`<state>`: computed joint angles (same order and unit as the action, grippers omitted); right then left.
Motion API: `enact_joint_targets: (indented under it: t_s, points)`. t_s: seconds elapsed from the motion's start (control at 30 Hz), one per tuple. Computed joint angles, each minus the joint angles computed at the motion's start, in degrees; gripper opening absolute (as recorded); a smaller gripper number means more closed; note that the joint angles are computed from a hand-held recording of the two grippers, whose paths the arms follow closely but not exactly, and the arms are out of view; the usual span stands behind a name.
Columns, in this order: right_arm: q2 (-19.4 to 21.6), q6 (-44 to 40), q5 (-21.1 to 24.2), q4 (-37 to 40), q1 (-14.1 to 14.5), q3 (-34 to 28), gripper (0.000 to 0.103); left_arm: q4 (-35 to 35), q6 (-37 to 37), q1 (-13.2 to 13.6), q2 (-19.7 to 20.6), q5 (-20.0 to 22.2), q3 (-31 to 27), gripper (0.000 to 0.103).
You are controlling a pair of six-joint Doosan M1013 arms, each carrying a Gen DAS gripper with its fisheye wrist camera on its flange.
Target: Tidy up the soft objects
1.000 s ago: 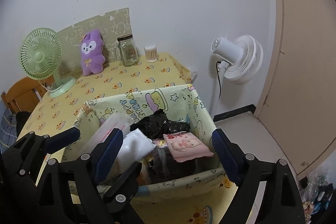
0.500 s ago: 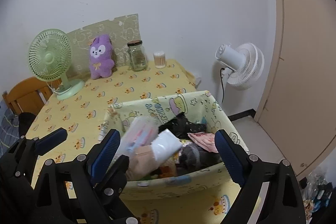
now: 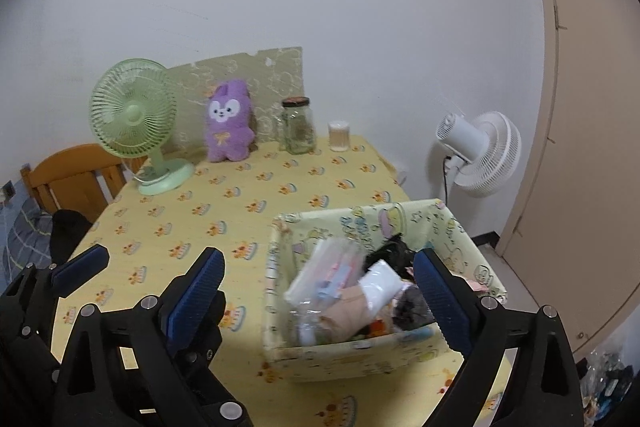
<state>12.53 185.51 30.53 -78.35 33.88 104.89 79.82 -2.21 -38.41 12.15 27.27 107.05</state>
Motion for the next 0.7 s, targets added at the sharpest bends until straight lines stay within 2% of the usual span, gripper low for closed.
enact_joint_targets:
  t_s: [0.37, 0.7]
  points:
    - [-0.9, 5.7, 1.4, -6.8, 3.5, 0.5, 0.101, 8.7, -11.3, 0.8, -4.3, 3.2, 5.0, 0.103]
    - [-1.5, 10.4, 2.3, -11.1, 5.3, 1.4, 0.102, 11.7, -16.3, 0.9, -6.7, 5.8, 7.6, 0.103]
